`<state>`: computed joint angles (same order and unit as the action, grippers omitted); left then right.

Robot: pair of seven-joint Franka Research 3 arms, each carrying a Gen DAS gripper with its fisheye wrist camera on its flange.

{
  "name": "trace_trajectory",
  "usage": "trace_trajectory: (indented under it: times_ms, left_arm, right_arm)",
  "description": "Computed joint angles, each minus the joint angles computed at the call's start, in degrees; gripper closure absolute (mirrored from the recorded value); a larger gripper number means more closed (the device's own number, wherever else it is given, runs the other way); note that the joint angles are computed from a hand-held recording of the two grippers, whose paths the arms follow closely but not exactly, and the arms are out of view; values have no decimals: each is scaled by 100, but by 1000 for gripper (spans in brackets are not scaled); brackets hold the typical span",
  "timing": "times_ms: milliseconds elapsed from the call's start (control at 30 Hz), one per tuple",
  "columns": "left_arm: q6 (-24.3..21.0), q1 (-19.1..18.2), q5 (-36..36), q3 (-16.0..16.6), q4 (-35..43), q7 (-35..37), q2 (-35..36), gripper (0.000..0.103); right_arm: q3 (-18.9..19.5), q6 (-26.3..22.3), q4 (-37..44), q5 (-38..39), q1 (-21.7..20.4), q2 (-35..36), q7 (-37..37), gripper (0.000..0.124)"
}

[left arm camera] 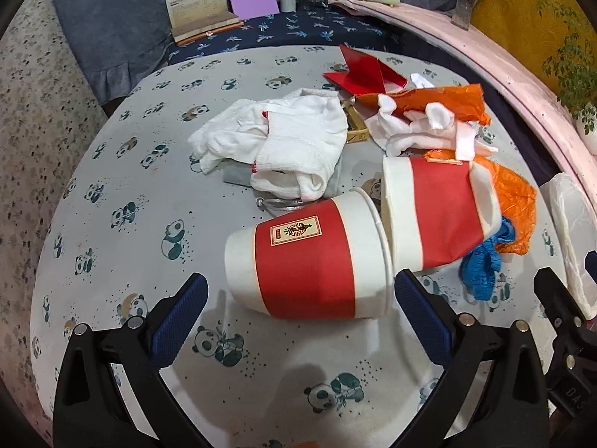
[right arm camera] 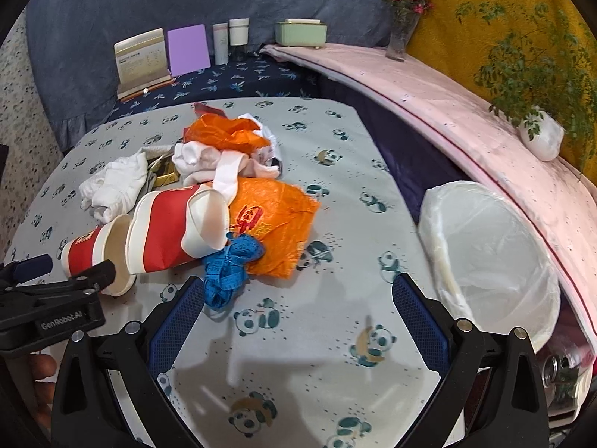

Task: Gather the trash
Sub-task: 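Grasp the red-and-white paper cup with the left gripper while the right gripper grasps the blue rope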

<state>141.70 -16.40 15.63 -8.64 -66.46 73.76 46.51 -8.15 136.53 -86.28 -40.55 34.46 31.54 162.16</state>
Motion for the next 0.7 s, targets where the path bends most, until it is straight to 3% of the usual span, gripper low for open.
trace_trajectory:
  times_ms: [233,300,467,700]
  left_arm:
    - [-259,110,-263,-106,408,141,316,8]
    - [-181,153,-316,-141,314,216,276,21]
    - [-13,207,-414,-158,153,306,192,22]
    - [445,218,-289,-88,-376,218,-165,22]
  right_arm:
    - [65,162,384,415,-103,361,-383,28]
    - [37,247,479,516,-89,466,-455,30]
    - [-3,333,785,865,-85,765,-762,46]
    - [-83,549,832,1253,-68,909,-958,80]
